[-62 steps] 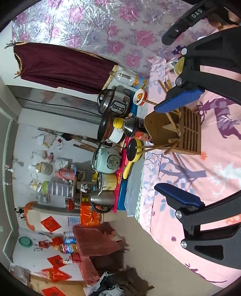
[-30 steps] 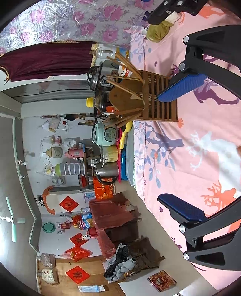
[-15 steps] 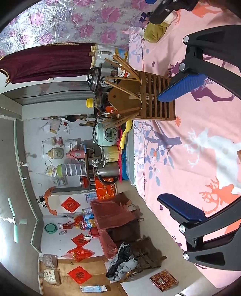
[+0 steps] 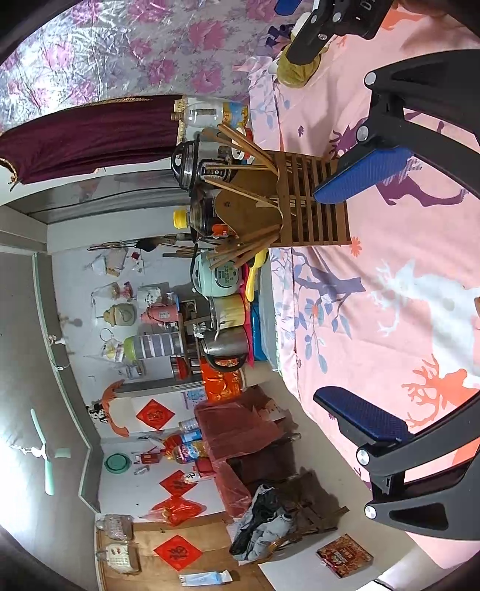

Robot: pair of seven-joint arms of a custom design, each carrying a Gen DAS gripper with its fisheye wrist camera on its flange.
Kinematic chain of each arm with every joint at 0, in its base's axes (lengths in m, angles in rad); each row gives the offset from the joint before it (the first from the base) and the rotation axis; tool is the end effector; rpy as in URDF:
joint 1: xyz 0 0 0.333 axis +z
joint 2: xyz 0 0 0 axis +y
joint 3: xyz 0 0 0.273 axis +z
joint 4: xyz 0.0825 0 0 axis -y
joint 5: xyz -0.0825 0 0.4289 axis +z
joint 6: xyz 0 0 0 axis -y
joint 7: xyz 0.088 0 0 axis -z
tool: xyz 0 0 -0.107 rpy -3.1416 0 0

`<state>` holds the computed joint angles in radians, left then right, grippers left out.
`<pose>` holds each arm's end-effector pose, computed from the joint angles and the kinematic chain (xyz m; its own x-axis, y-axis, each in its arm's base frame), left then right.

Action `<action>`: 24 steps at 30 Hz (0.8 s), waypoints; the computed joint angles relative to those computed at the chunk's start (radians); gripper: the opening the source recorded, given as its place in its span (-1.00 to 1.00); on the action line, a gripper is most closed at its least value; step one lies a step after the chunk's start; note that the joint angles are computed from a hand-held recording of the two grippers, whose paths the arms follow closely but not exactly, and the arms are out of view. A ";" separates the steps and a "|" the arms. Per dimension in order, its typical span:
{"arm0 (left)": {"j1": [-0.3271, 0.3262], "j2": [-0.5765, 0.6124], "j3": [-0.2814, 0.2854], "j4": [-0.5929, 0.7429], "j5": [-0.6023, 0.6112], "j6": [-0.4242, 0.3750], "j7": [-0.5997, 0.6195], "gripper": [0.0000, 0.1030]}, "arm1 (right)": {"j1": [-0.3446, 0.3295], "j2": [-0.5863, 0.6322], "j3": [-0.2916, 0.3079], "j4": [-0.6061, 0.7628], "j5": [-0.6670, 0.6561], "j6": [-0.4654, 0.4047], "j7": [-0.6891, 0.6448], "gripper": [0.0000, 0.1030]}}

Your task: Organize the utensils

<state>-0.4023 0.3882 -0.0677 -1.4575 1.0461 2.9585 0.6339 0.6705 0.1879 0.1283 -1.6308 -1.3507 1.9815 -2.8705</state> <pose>0.6380 -0.3797 0.5189 -0.3439 -0.9305 -0.1259 -0.2977 0.2352 -0.9252 0.5253 0.4430 0.5164 -0.4334 -0.8922 -0.1270 -0.2310 0.2462 -0.9413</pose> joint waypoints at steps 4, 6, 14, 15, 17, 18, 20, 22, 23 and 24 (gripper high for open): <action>-0.005 -0.001 0.003 0.000 0.012 0.003 -0.008 0.89 | 0.002 0.000 0.000 -0.001 -0.004 -0.004 0.004 0.88; -0.003 -0.001 0.001 -0.001 0.009 0.004 -0.006 0.89 | 0.001 0.001 0.000 0.000 -0.003 -0.002 0.001 0.87; 0.035 0.011 -0.055 0.001 -0.111 -0.005 0.129 0.89 | 0.012 0.028 -0.004 0.034 0.003 -0.016 -0.031 0.87; 0.045 0.016 -0.069 0.003 -0.149 -0.009 0.164 0.89 | 0.015 0.032 -0.006 0.037 0.004 -0.018 -0.034 0.88; 0.051 0.021 -0.078 0.005 -0.196 -0.012 0.206 0.89 | 0.018 0.036 -0.009 0.041 0.007 -0.018 -0.040 0.87; 0.056 0.025 -0.086 0.008 -0.224 -0.017 0.230 0.89 | 0.019 0.038 -0.011 0.045 0.011 -0.016 -0.044 0.87; 0.057 0.031 -0.089 0.011 -0.258 -0.023 0.261 0.89 | 0.022 0.043 -0.013 0.050 0.014 -0.018 -0.050 0.88; 0.055 0.036 -0.092 0.015 -0.285 -0.031 0.288 0.89 | 0.026 0.048 -0.015 0.057 0.015 -0.024 -0.057 0.88; 0.057 0.038 -0.096 0.016 -0.299 -0.031 0.304 0.89 | 0.028 0.051 -0.017 0.059 0.016 -0.026 -0.061 0.87; 0.059 0.039 -0.099 0.015 -0.313 -0.030 0.319 0.89 | 0.030 0.056 -0.018 0.067 0.017 -0.031 -0.068 0.87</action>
<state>-0.3428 0.4271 -0.1662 -1.4426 0.7333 2.9287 0.9526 0.7006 0.2444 0.1107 -1.5642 -1.3339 1.9508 -2.9386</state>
